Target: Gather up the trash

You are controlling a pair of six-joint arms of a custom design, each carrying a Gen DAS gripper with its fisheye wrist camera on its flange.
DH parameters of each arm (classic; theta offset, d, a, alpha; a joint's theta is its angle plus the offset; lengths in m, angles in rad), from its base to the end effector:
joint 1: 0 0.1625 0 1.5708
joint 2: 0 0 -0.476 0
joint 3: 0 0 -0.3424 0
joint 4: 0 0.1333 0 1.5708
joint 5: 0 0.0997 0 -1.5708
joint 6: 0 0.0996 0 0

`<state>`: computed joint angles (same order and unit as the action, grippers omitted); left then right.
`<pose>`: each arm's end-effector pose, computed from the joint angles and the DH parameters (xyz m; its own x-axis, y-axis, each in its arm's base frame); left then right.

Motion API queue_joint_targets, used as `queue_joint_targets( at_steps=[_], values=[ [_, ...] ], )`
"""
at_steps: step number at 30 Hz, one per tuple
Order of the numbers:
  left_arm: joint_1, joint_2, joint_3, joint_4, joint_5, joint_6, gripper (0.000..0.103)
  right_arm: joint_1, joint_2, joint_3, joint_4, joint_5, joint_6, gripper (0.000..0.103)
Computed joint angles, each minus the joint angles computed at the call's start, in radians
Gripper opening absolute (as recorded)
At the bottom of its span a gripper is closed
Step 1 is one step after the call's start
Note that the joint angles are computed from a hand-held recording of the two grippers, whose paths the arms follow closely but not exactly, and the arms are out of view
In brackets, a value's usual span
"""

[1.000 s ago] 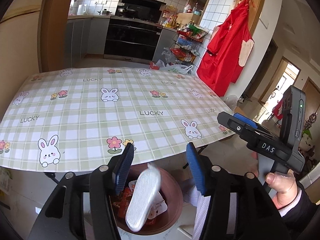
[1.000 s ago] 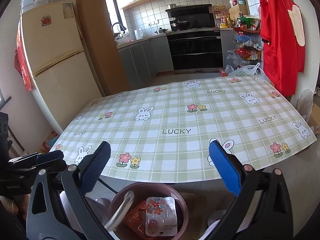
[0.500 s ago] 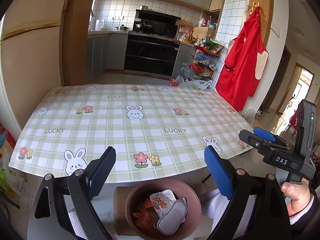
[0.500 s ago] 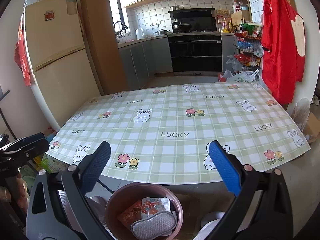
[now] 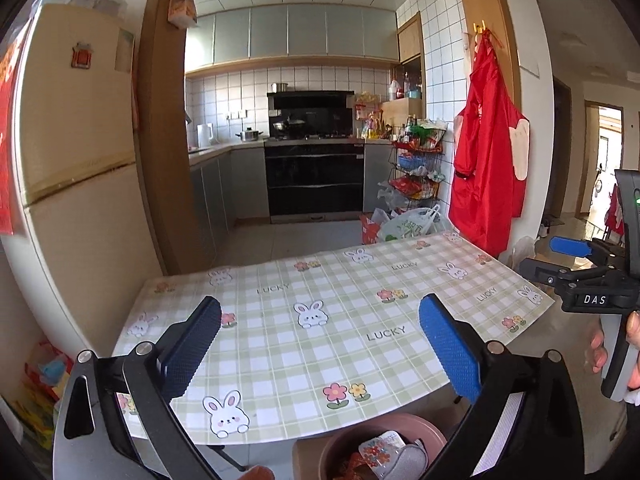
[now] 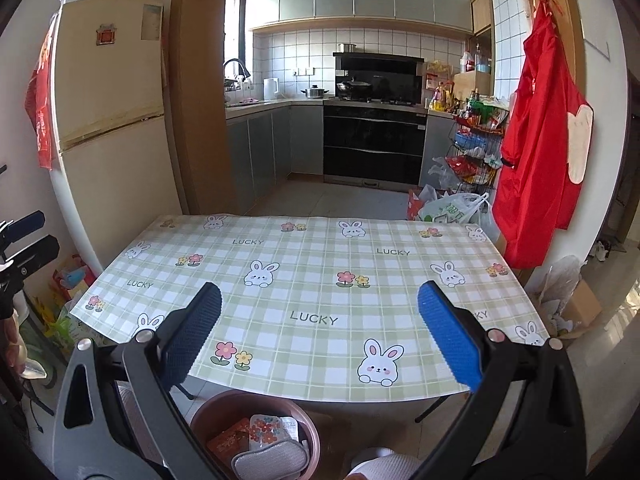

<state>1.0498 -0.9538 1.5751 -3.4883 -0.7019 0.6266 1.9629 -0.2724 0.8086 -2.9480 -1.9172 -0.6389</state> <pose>-0.1383 -0.6617 0.4300 -0.6708 -0.1181 -0.7321 0.6522 0.3759 -0.6583 0.4317 -0.7836 0.1275 -0.6235 -0.4682 0.6262 -0.7805 0.4197 -0.4633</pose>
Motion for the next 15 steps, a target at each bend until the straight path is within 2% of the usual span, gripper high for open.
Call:
queue_joint_targets(
  at_steps=[8,15],
  values=[
    [-0.032,-0.002,-0.026,-0.066,0.009,0.108,0.097,0.034,-0.007,0.005,-0.029,-0.03,-0.056,0.097],
    [-0.034,-0.007,-0.012,-0.102,0.016,0.117,0.097,0.042,-0.005,0.001,-0.026,-0.043,-0.064,0.097]
  ],
)
